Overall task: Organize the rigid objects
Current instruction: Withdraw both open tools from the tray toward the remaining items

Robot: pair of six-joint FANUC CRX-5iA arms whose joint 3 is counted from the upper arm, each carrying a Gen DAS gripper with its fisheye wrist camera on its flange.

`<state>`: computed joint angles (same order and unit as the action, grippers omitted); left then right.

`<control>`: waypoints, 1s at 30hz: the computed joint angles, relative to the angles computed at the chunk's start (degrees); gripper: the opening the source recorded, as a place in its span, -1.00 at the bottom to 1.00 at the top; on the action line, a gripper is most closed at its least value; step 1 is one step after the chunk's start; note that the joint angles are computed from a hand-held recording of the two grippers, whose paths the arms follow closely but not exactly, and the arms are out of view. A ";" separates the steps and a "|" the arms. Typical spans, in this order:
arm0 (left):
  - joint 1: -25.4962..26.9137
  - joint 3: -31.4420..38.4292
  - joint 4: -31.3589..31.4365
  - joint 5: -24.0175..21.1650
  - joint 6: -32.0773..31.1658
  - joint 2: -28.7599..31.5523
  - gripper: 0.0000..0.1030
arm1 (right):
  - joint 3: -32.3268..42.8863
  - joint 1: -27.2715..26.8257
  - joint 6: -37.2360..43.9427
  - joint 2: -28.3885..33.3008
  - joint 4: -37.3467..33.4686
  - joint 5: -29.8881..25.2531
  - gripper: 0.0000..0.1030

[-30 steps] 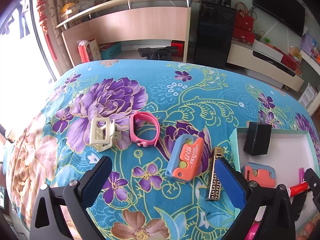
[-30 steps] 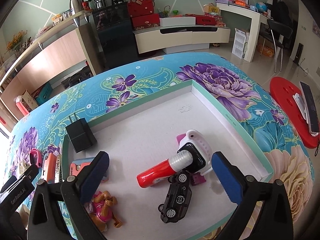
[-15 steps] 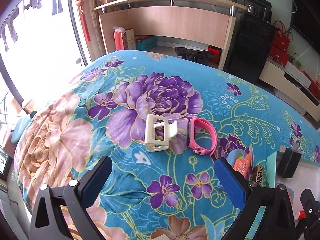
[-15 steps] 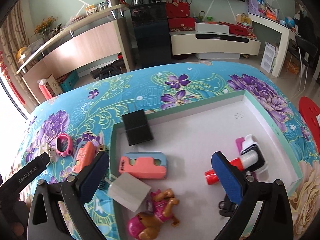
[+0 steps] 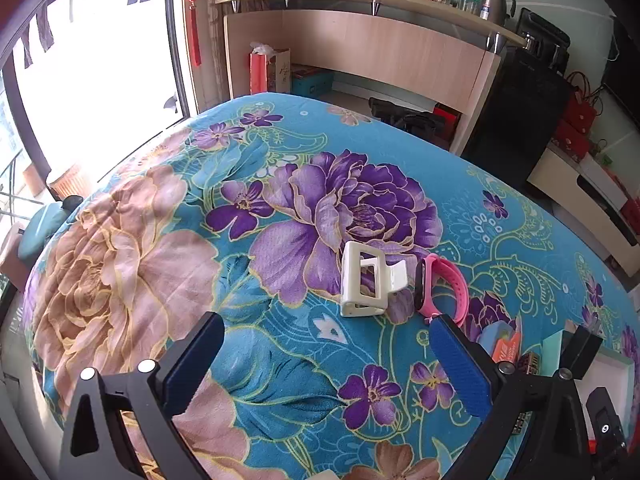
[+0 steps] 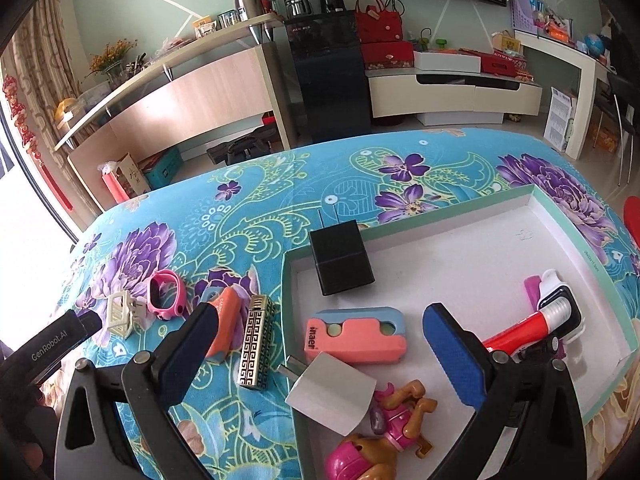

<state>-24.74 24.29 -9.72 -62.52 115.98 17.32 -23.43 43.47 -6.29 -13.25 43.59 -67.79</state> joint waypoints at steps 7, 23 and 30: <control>2.65 -2.26 4.52 2.49 -4.05 -0.13 1.00 | 2.01 0.71 0.77 2.88 0.11 -3.54 0.98; 8.25 -5.03 12.26 8.68 -8.56 0.66 1.00 | 8.84 -0.02 10.75 9.32 -1.67 -1.42 0.98; 8.13 -5.34 17.59 11.38 -14.79 2.43 1.00 | 11.32 -2.40 12.33 11.02 -3.63 0.04 0.98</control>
<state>-16.62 18.95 7.87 -51.14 101.19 19.74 -12.11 41.07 6.04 -2.24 39.96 -67.75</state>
